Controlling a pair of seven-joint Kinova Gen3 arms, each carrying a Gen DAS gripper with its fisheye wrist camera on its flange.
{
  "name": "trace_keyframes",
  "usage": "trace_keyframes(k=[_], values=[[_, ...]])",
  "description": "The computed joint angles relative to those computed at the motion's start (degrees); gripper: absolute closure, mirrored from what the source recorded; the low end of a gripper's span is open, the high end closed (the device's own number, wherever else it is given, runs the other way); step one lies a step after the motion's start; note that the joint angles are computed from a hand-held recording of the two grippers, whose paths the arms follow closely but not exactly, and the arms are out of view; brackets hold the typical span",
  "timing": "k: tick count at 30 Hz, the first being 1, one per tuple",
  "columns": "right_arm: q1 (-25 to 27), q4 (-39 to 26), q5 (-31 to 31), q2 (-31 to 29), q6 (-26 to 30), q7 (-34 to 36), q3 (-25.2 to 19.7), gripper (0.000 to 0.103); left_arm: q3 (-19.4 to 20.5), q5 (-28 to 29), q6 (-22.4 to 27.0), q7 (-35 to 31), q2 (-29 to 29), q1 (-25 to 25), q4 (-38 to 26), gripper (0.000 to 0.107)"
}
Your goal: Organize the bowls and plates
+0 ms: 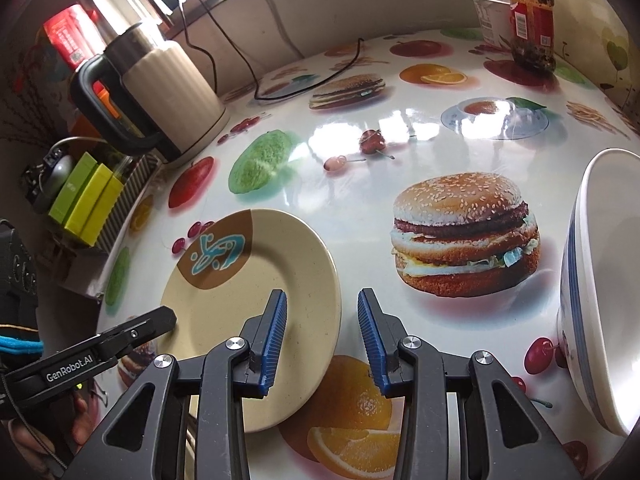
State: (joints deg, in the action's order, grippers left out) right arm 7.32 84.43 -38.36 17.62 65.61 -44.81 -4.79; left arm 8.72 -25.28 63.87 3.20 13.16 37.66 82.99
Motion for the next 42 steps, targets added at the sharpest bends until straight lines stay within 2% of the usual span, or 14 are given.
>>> trace_keyframes(k=[3, 6, 8, 13, 16, 33, 42], values=[[0.2, 0.0, -0.2, 0.1, 0.3, 0.2, 0.0, 0.068, 0.0, -0.2, 0.2, 0.1, 0.2, 0.1, -0.2, 0.074], [0.1, 0.1, -0.1, 0.0, 0.0, 0.4, 0.0, 0.075, -0.1, -0.2, 0.3, 0.0, 0.3, 0.2, -0.3, 0.074], [0.1, 0.3, -0.1, 0.0, -0.1, 0.5, 0.0, 0.076, -0.1, -0.4, 0.4, -0.1, 0.4, 0.2, -0.3, 0.075], [0.5, 0.1, -0.8, 0.2, 0.8, 1.1, -0.1, 0.082, -0.1, -0.9, 0.0, 0.0, 0.4, 0.4, -0.3, 0.084], [0.5, 0.4, -0.8, 0.1, 0.5, 1.3, -0.1, 0.082, -0.1, -1.3, 1.0, -0.8, 1.0, 0.7, -1.4, 0.087], [0.4, 0.3, -0.8, 0.0, 0.8, 1.1, 0.1, 0.082, -0.6, -1.6, 2.8, -0.6, 1.6, 1.8, -2.6, 0.087], [1.6, 0.8, -2.1, -1.0, 2.0, 1.9, 0.5, 0.083, -0.2, -3.6, 4.4, 1.0, 1.0, 3.4, -3.6, 0.087]])
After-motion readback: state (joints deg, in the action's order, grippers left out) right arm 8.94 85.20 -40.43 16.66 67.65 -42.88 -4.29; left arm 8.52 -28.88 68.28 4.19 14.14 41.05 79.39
